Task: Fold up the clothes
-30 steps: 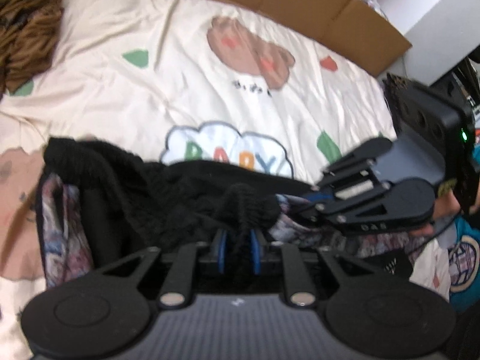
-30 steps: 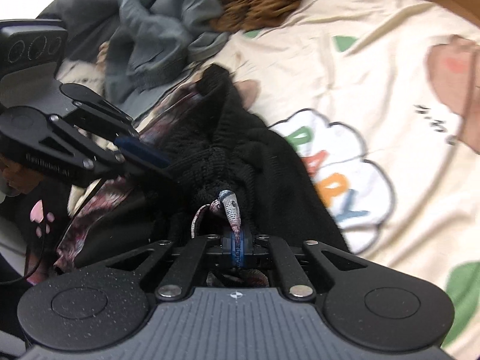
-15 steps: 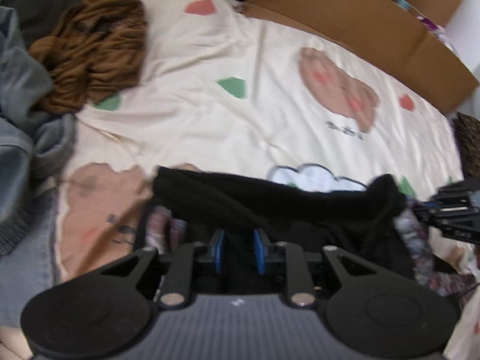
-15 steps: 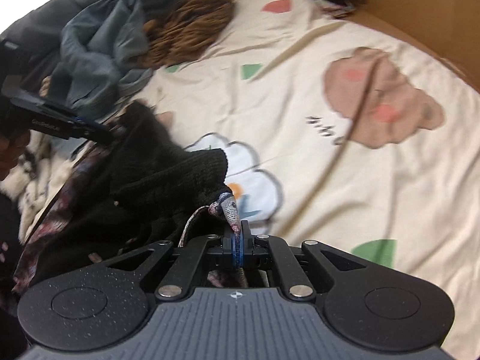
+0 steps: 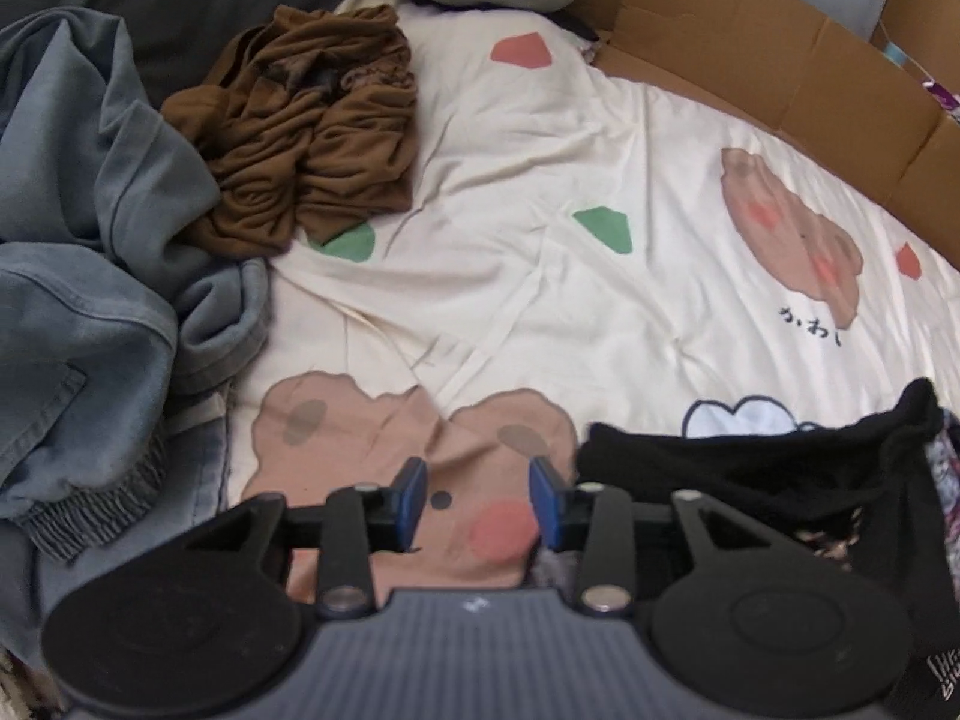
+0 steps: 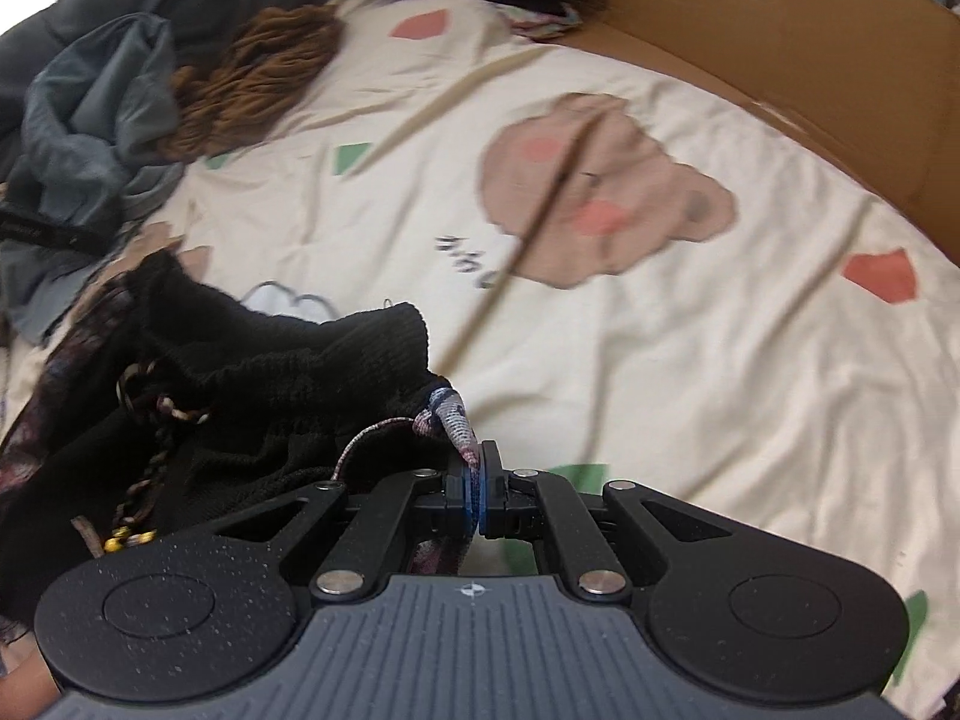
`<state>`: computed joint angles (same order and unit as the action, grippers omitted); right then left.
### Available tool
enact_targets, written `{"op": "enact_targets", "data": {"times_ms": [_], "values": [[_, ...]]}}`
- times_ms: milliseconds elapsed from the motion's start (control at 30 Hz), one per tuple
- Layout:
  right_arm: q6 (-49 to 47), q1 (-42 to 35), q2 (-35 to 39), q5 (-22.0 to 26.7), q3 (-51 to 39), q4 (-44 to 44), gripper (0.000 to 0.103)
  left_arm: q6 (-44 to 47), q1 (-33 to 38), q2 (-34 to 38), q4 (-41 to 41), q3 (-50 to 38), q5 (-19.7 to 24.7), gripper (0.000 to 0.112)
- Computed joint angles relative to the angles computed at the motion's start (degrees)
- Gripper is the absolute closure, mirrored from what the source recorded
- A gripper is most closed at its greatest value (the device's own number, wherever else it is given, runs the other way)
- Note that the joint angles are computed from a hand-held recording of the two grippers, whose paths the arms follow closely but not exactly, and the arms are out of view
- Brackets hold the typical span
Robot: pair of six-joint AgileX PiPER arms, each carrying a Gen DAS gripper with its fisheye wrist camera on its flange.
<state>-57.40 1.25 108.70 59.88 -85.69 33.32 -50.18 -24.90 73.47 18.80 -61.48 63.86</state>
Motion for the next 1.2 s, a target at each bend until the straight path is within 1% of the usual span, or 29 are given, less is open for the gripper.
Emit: {"op": "enact_targets", "data": {"times_ms": [167,233,267,333,433,533,567,667,767,833,900,1100,1200], "values": [[1.92,-0.39,0.61,-1.57,-0.32,-1.80,0.103,3.78,-0.10,0.00,-3.39,0.91,-4.48,0.072],[2.08,-0.38,0.67,-2.02,0.12,-2.11,0.103,6.56,0.18,0.37,-5.55,1.05,-6.34,0.068],[2.05,-0.35,0.66,-2.20,0.40,-2.20,0.103,8.01,0.21,0.86,-6.45,0.99,-6.88,0.063],[1.82,-0.34,0.62,-2.42,0.87,-2.29,0.103,9.07,-0.39,2.03,-6.53,1.15,-7.05,0.062],[1.59,-0.54,0.99,-2.35,0.92,-2.34,0.103,9.04,-1.03,3.48,-6.02,1.72,-6.56,0.063],[1.29,-0.76,1.34,-2.00,0.78,-2.35,0.103,10.02,-0.15,2.67,-6.97,2.70,-6.98,0.063],[1.26,-0.76,1.47,-1.91,0.69,-2.42,0.103,10.64,0.31,2.25,-7.49,2.99,-7.19,0.065],[1.37,-0.79,1.86,-1.68,0.46,-2.50,0.103,13.38,2.56,1.45,-11.23,4.30,-8.60,0.067],[1.99,-0.99,2.35,-1.78,0.38,-1.77,0.103,16.10,2.60,3.01,-12.97,4.95,-8.89,0.070],[2.07,-1.21,2.50,-1.93,0.72,-1.27,0.103,18.74,3.01,4.22,-15.87,5.38,-9.87,0.071],[1.98,-1.41,2.60,-1.76,1.00,-1.18,0.103,19.80,2.52,5.23,-16.86,5.25,-10.84,0.072],[2.25,-1.84,3.50,-0.59,0.24,-1.20,0.103,22.45,2.52,7.65,-20.39,4.95,-12.91,0.072],[2.58,-1.88,4.03,-0.46,0.21,-1.58,0.103,24.42,2.20,8.63,-22.50,4.68,-13.34,0.068]]}}
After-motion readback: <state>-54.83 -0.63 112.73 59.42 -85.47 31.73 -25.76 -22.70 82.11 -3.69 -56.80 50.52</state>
